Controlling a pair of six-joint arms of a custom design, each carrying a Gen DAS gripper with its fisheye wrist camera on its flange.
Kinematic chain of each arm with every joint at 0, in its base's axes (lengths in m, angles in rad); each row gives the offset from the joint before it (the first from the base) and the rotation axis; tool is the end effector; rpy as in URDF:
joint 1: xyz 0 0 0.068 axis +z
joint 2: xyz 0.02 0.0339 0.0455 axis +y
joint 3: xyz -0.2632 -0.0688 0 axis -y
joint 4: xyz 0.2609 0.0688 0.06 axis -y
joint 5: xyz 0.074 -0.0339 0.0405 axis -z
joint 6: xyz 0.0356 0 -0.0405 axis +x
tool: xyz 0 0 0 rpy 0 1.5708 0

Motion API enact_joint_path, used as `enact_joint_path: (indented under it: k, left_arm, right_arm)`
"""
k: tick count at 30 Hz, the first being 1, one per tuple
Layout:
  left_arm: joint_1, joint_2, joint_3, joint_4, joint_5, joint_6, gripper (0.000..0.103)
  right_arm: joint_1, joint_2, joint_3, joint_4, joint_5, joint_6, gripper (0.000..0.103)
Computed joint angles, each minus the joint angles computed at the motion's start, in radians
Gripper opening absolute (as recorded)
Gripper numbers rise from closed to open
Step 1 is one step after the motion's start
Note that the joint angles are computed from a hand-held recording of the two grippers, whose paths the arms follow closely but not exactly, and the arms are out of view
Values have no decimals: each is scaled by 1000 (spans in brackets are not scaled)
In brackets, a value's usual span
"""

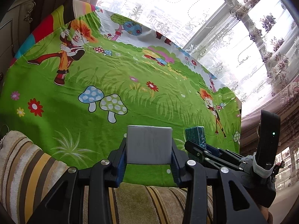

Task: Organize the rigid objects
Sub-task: 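Grasp the teal box with the right tool while the left tool holds the white cube, then carry both held boxes over the purple-rimmed cardboard box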

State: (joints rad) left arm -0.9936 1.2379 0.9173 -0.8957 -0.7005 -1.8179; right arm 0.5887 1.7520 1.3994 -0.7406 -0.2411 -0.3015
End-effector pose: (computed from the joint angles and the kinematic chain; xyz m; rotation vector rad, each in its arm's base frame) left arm 0.1478 -0.1849 0.2421 -1.0975 2.1210 -0.2780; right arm 0.3137 0.2197 0.2422 -1.2224 2.3794 0.4137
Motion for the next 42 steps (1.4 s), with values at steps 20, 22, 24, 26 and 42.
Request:
enact_joint_path:
  k: [20,22,24,26,42]
  left_arm:
    - [-70,181,211,95,-16,151,41]
    - [-72,214,239,126,-1,185,41]
    - [-75,249,273,148,12,218,41]
    - [-77,288,317,155,23,251,41]
    - [-87,682,802,195,209,560,41]
  right_arm:
    - [-223,-390,-251,57,-70,-85,32]
    - [-263,-407,-261,47,-85,-100,32]
    - [-311,-417,-265,29,-108,-119,32]
    - [-364,-427,-267,12,-133,-139,32]
    - [-862,-355,-188,-104,-255,-346,32]
